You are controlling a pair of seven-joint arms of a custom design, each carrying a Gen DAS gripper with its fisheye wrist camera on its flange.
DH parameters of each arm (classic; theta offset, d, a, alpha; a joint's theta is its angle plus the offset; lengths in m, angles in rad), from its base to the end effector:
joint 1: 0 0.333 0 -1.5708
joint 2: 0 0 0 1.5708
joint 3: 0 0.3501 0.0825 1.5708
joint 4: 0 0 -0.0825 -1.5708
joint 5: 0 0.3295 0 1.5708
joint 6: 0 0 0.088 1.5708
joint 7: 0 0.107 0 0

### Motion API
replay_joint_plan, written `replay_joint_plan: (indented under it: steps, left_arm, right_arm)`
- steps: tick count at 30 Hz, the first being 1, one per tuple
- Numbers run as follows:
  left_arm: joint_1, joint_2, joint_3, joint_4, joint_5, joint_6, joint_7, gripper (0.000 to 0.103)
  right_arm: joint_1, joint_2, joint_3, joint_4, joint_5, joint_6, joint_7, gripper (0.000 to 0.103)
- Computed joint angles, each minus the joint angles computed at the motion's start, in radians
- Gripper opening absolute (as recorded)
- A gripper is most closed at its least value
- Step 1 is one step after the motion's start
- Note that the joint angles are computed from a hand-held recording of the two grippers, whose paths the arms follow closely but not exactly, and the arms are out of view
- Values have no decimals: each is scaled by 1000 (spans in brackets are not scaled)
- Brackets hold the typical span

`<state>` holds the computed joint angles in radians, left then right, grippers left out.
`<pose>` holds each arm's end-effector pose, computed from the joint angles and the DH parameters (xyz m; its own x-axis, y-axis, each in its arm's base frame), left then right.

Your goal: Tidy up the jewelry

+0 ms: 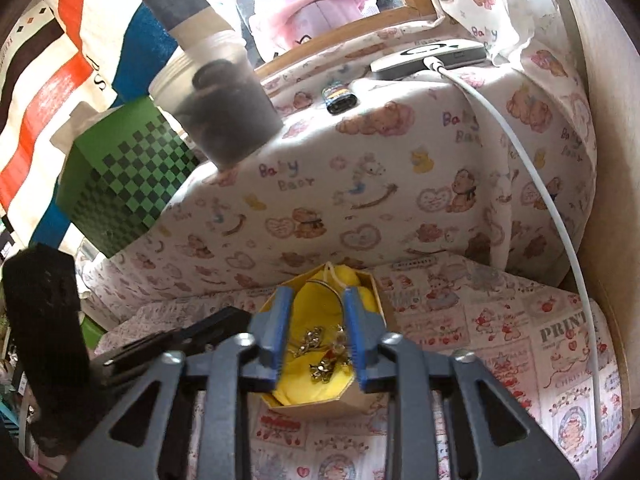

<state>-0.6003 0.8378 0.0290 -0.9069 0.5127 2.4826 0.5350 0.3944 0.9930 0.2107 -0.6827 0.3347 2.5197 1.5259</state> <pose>0.6582 -0.4390 0.5098 0.0535 -0.9718 0.2296 -0.6632 -0.2065 -0.7194 0.7240 0.3676 0.5020 0.4331 -0.7765 -0.4577 -0.7398 -0.0161 -0.6727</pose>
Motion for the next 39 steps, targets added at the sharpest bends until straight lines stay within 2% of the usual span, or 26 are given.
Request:
replay_joint_plan:
  steps: [1,3,8,11,13,15,16,18,20,22,24,26,27,29,30,32,36,37,39]
  left_arm:
    - [0,-4,3,-11,5,14,-6,11]
    - [9,-24,-1,-56,6,66,-19,16]
    - [-25,-99,52,-157,83,72,-100,28]
    - [-71,-179,104,-261,207,61,-211,43]
    - [-118,-239,151,-339,331,53,-309,60]
    - [-157,-293,185,-410,448,41,-403,65]
    - [-179,-320,200,-444,508,23,-450,65]
    - [-212,-376,219,-520,623,1,-544,67]
    - [-236,-420,226,-582,720,-31,-632,73]
    - [-259,-464,228,-646,812,-82,-739,85]
    - [-279,-485,221,-681,872,-169,-819,90]
    - [-294,-506,210,-721,931,-253,-863,96]
    - [-289,-523,201,-747,951,-259,-874,100]
    - [-268,-544,179,-785,971,-249,-892,101]
    - [-258,-553,169,-803,983,-246,-911,101]
    - [-249,-564,145,-829,999,-278,-936,103]
    - [-232,-574,97,-868,1047,-338,-966,103]
    - [-226,-573,85,-874,1056,-350,-964,103]
    - [-210,-569,61,-881,1061,-367,-970,103]
  right_arm:
    - [5,-20,-16,-37,-6,24,11,34]
    - [-3,-64,-9,-121,-3,74,-10,34]
    - [-1,-141,-27,-263,-24,183,-5,37]
    - [13,-181,-44,-338,-66,248,-4,39]
    - [27,-200,-54,-377,-103,276,-9,39]
    - [40,-226,-69,-431,-134,314,3,40]
    - [35,-236,-58,-453,-138,332,1,40]
    - [22,-261,-30,-507,-138,387,-15,47]
    - [35,-285,-44,-559,-158,453,-7,51]
    - [52,-309,-64,-612,-191,525,2,58]
    - [73,-335,-89,-674,-226,610,14,71]
    - [80,-349,-90,-715,-253,674,23,78]
    - [90,-355,-101,-735,-262,707,34,85]
    - [111,-363,-125,-767,-273,769,60,98]
    - [142,-364,-166,-782,-269,807,80,103]
    - [244,-359,-293,-792,-213,834,90,103]
    - [298,-347,-357,-809,-237,870,114,103]
    - [328,-341,-391,-817,-221,888,113,103]
    - [429,-320,-508,-819,-126,896,78,103]
